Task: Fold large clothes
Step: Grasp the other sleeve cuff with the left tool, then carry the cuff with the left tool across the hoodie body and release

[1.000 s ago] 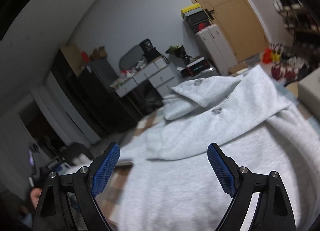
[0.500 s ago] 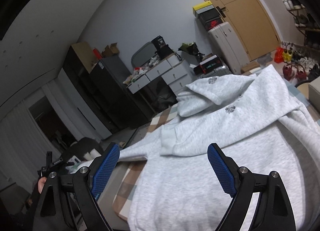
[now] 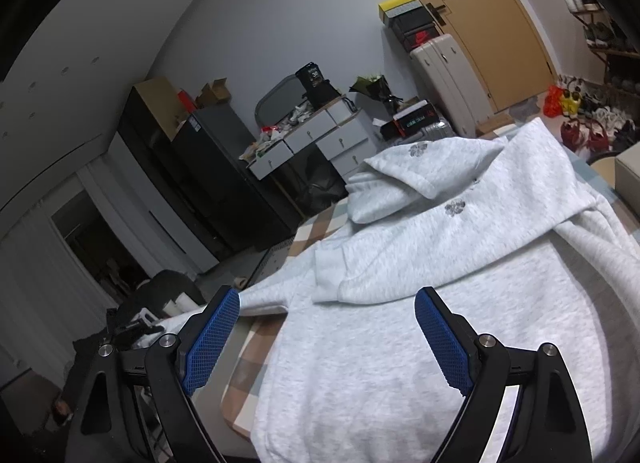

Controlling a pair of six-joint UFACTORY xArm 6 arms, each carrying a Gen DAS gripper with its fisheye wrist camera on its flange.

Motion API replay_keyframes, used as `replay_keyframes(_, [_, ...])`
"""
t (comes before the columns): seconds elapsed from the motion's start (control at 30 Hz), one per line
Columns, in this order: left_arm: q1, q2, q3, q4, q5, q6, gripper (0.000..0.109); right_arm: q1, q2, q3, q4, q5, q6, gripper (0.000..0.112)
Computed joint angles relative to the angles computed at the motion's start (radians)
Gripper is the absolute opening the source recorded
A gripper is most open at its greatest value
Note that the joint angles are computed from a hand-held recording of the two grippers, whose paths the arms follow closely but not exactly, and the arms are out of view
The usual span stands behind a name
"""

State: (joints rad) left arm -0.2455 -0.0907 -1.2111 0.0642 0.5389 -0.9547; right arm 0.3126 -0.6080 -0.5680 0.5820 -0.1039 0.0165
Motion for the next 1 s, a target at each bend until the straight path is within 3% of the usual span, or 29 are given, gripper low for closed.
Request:
replay_keyframes(0.03, [0.005,-0.008,0.009,-0.024,-0.009,0.016,0.024,-0.013,-0.002,0.006,-0.065,0.005,0.057,0.091])
replay_keyframes(0.07, [0.005,-0.015,0.021,-0.077,-0.038,0.045,0.015,-0.021,-0.004,0.008,-0.101,0.012,0.091,0.091])
replay_keyframes(0.17, [0.002,-0.033,0.025,-0.024,-0.051,0.035,0.008,-0.019,-0.001,0.002,-0.076,0.024,0.078,0.091])
replay_keyframes(0.23, [-0.003,-0.032,0.008,0.053,-0.052,0.035,0.007,-0.019,0.000,-0.001,-0.062,0.030,0.072,0.091])
replay_keyframes(0.33, [0.005,-0.049,0.033,0.042,-0.136,0.057,0.007,-0.025,-0.002,0.003,-0.092,0.033,0.100,0.091])
replay_keyframes(0.47, [0.031,-0.026,0.041,-0.072,-0.135,0.059,0.007,-0.028,-0.002,0.003,-0.104,0.039,0.118,0.091])
replay_keyframes(0.53, [0.035,-0.012,0.046,-0.143,-0.142,0.092,0.018,-0.029,-0.002,0.001,-0.100,0.046,0.119,0.091])
replay_keyframes(0.6, [0.032,0.001,0.036,-0.177,-0.134,0.109,0.020,-0.028,-0.003,0.001,-0.097,0.047,0.117,0.091])
replay_keyframes(0.73, [0.022,0.004,0.007,-0.045,-0.119,0.038,0.019,-0.027,-0.003,0.002,-0.092,0.049,0.114,0.091])
replay_keyframes(0.77, [0.017,0.006,-0.006,0.011,-0.110,0.004,0.009,-0.028,-0.001,0.001,-0.094,0.050,0.117,0.091])
replay_keyframes(1.0, [-0.011,0.053,-0.154,0.134,-0.063,0.032,0.006,-0.033,-0.001,-0.003,-0.097,0.071,0.127,0.091])
